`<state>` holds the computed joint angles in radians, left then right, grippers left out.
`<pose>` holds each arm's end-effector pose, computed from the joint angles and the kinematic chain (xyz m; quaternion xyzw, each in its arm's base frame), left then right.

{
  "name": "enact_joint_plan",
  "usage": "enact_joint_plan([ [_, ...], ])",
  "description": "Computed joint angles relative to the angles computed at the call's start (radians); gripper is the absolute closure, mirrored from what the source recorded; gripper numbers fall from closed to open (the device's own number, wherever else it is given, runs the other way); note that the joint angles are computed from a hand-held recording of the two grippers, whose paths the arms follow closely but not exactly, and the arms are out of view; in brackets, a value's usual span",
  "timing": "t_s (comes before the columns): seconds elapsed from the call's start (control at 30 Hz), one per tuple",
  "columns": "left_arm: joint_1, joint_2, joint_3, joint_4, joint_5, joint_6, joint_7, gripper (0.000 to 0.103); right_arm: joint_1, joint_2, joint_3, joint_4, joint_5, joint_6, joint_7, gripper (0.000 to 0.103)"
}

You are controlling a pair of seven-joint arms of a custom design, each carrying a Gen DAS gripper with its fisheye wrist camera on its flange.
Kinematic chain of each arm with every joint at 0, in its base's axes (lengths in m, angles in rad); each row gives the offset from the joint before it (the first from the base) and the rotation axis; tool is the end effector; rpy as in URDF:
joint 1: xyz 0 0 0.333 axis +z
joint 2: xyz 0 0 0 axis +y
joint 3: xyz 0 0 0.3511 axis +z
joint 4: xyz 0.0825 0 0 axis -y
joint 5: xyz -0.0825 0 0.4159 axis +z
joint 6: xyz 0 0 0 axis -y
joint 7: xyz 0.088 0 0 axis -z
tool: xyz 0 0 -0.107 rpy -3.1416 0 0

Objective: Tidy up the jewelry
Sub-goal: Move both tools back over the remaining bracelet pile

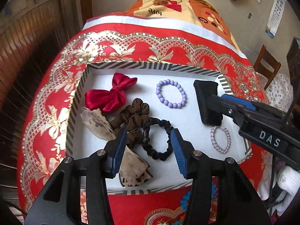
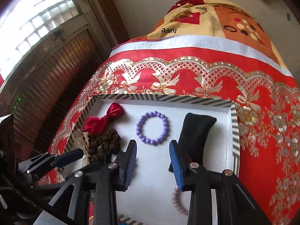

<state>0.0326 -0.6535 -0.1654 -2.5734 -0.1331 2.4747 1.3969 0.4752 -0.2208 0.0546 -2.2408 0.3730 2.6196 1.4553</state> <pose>0.3996 -0.0612 0.5488 -0.7226 0.6356 -0.2198 0.1598 0.4749 0.2705 0.5472 -0.7849 0.5314 -0.0501 0.3146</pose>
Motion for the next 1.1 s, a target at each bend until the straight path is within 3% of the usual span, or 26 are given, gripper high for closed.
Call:
enact_joint_plan([
  [0.27, 0.005, -0.089, -0.011, -0.041, 0.022, -0.017, -0.011, 0.055, 0.004, -0.104, 0.003, -0.085, -0.050, 0.005, 0.075, 0.063],
  [1.1, -0.019, -0.435, -0.007, -0.186, 0.026, -0.141, 0.051, 0.055, 0.082, -0.434, 0.033, -0.324, -0.258, -0.038, 0.381, 0.062],
])
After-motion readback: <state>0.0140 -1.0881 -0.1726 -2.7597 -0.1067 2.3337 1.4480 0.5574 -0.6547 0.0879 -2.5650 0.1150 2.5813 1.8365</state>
